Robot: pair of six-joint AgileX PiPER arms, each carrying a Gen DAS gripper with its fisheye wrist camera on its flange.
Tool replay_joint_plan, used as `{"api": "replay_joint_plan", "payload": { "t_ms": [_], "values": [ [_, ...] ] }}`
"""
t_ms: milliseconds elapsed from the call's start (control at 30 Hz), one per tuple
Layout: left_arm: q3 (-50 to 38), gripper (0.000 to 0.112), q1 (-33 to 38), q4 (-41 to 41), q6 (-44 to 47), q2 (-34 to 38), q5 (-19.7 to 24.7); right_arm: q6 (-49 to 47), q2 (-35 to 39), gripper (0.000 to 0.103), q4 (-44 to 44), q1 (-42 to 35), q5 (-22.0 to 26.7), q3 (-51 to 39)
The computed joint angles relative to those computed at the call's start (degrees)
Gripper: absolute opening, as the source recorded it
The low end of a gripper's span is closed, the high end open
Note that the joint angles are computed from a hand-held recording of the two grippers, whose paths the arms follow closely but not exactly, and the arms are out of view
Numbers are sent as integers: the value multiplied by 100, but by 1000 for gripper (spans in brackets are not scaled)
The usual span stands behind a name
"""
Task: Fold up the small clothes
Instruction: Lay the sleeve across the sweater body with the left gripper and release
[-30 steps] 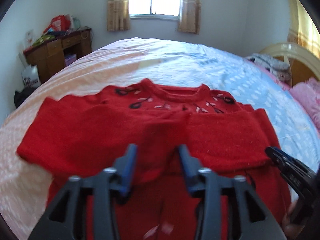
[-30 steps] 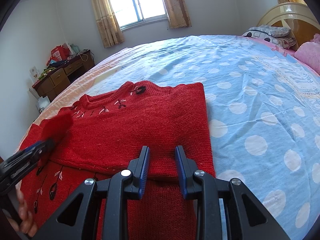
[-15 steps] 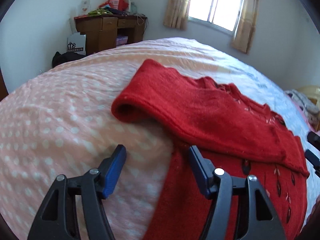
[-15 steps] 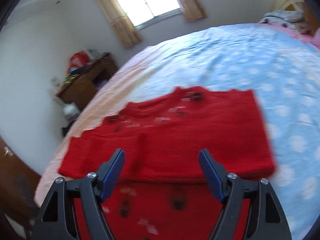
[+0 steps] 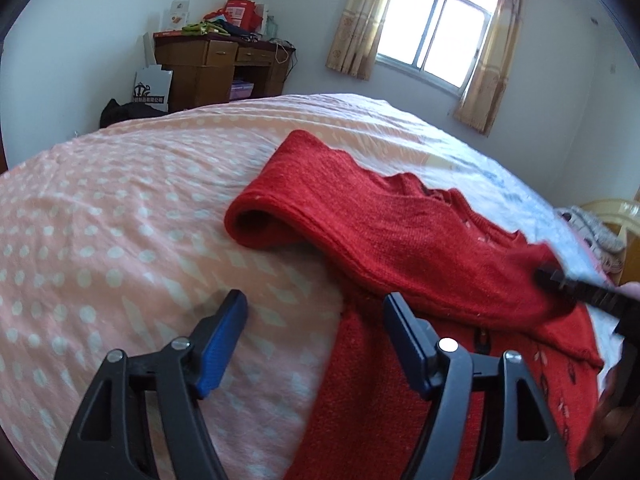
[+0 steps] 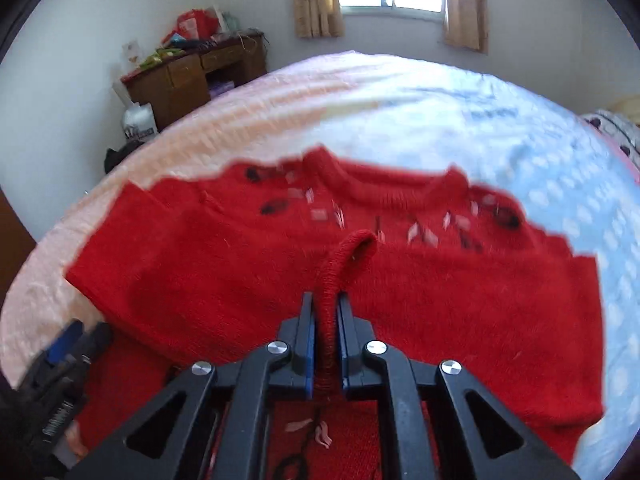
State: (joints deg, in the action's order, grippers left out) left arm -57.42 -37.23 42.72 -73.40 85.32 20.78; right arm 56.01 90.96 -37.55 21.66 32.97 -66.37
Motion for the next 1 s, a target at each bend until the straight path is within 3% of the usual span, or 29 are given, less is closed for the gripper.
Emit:
{"api": "replay_joint_plan", "payload": {
  "t_ms": [133,300,433,600,833,1000],
  "values": [
    [101,74,122,-157,59,-61,-236,-201,-446,8,1,-30,186,-596],
    [-13,74,62,-91,43,12,-70,-796,-647,8,-33,-9,637,-1594],
    [-31,74,98,-268,232,7,-35,-805,-854,8,-434,72,833,-1704],
    [-168,74,-20,-187,221,78,253,-802,-1246,8,-539,-204,835,-1216],
    [-298,75,-93,-62,134,188,364,-1148,-1722,8,184,-1184,324,183],
    [-282,76,-133,51,33,203,385,-1194,-1483,9,404,-1855,-181,1222]
  ]
}}
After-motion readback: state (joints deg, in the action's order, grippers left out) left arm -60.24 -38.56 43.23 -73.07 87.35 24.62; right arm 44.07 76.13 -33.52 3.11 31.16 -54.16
